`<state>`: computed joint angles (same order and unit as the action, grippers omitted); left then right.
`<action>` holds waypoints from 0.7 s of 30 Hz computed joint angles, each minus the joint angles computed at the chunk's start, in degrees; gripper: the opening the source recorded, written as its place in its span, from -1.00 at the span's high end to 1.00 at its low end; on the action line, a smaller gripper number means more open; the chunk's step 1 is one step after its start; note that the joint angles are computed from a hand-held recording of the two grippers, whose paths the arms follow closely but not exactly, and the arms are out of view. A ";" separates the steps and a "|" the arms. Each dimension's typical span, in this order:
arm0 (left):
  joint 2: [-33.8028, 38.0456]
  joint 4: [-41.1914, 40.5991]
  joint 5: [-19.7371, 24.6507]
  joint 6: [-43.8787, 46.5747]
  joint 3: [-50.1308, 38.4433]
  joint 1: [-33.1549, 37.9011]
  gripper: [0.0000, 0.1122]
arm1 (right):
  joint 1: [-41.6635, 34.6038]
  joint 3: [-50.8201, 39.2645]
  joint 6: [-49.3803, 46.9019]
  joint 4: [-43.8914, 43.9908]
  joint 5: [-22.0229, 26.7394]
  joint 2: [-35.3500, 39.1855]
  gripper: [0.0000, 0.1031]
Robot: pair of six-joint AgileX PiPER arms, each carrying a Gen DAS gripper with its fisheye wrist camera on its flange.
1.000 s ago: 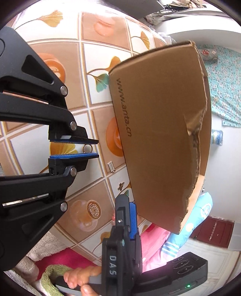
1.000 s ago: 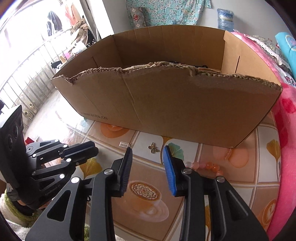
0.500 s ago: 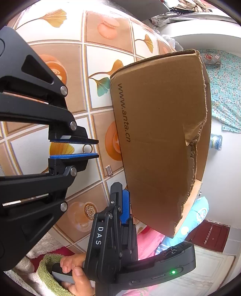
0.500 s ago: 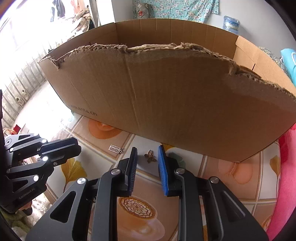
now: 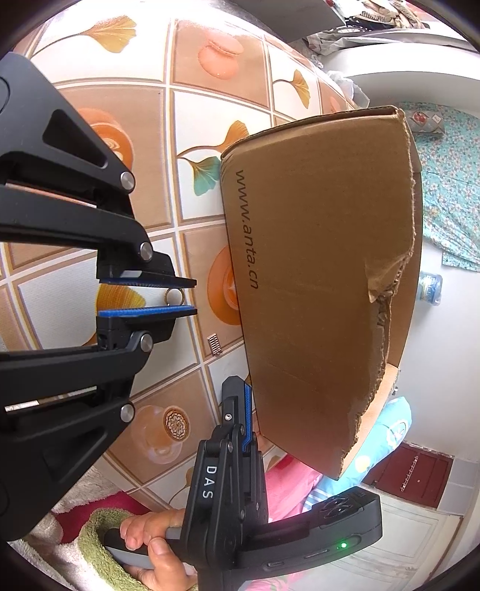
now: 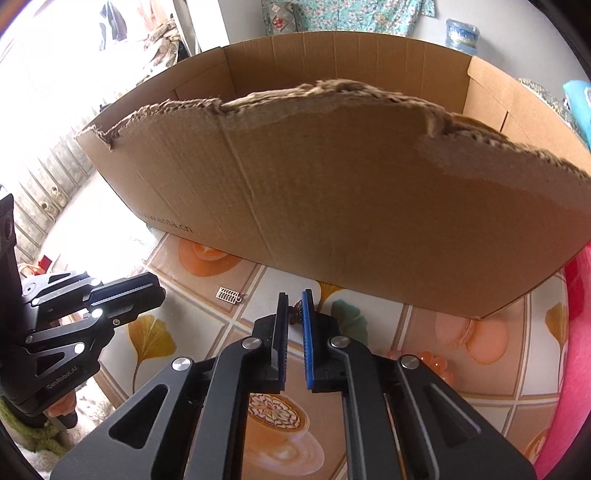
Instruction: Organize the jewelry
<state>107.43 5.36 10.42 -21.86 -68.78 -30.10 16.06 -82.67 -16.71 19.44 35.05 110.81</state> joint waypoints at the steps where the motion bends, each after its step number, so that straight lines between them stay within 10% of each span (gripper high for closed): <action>1: -0.06 -0.05 -0.10 0.03 0.10 0.02 0.86 | -0.62 0.13 -1.06 1.61 0.30 -0.18 0.86; 21: -6.45 5.56 -4.14 -5.88 6.02 0.32 0.86 | -11.06 5.93 -20.46 30.94 7.78 -7.16 0.86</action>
